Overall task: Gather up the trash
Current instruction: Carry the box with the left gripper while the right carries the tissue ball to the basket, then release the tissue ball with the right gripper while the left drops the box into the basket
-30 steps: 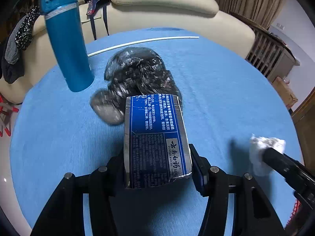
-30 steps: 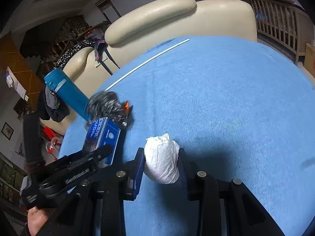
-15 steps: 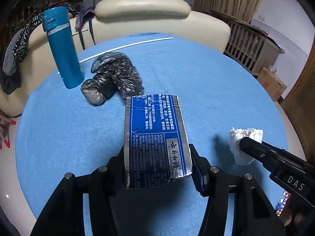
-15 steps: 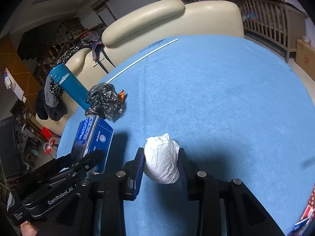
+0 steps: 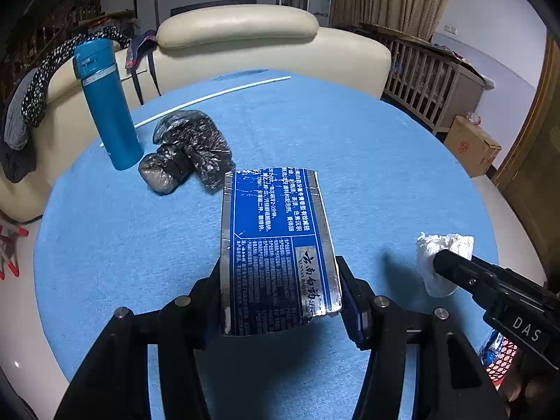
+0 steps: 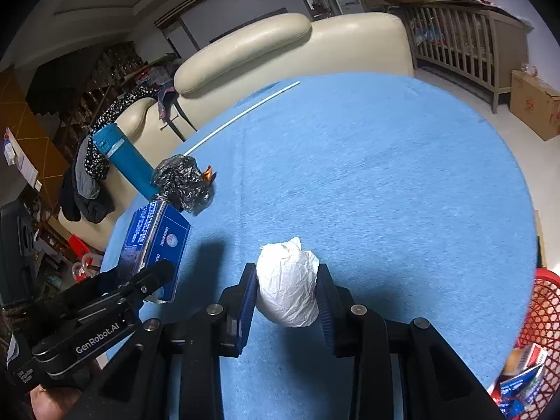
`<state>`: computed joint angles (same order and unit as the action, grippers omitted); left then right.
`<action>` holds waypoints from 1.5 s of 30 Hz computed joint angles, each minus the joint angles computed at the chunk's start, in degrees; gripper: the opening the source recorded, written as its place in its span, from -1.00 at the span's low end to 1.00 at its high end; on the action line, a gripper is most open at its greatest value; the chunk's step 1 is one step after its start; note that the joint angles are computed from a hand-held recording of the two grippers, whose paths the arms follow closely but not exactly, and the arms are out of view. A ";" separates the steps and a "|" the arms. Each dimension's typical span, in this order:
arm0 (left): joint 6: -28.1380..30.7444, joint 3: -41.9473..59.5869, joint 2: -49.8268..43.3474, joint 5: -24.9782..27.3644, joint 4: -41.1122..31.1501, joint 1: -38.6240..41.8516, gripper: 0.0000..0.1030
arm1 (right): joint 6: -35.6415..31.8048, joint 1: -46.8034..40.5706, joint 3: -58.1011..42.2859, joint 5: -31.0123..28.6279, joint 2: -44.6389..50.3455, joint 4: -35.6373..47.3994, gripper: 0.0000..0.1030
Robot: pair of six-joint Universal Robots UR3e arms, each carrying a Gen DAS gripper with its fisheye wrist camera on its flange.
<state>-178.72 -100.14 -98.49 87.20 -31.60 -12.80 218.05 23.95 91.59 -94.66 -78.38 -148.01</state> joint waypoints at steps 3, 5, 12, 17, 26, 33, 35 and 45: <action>0.09 0.54 -0.05 0.20 -0.12 -1.05 0.13 | 0.18 -0.08 2.52 -0.98 -2.53 -0.21 -0.32; 0.08 1.12 -0.23 0.44 -0.34 -2.06 0.13 | 0.46 -0.35 4.61 -1.49 -4.60 -0.36 -0.32; 0.13 4.07 -2.11 1.34 -0.77 -6.27 0.13 | 2.17 -2.14 13.52 -3.74 -14.04 -0.44 -0.32; 0.37 6.89 -4.21 2.27 -1.30 -9.99 0.13 | 2.96 -4.48 20.07 -4.90 -22.33 1.32 -0.32; 0.78 12.75 -8.64 3.32 -3.08 -16.18 0.13 | 3.68 -9.62 29.73 -6.63 -38.43 8.52 -0.32; 1.12 17.91 -12.12 4.03 -5.33 -20.89 0.13 | 2.44 -16.65 35.33 -4.98 -52.16 17.03 -0.32; 1.21 19.45 -13.19 4.39 -5.91 -22.17 0.13 | 1.61 -18.98 36.31 -4.05 -55.75 19.45 -0.32; 2.14 24.10 -16.35 5.24 -8.22 -27.04 0.13 | -6.47 -34.08 39.00 4.47 -73.15 34.25 -0.32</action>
<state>-176.58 -76.04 -114.83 92.44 -39.81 -39.84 211.58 -10.12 130.59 -90.19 -151.53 -113.76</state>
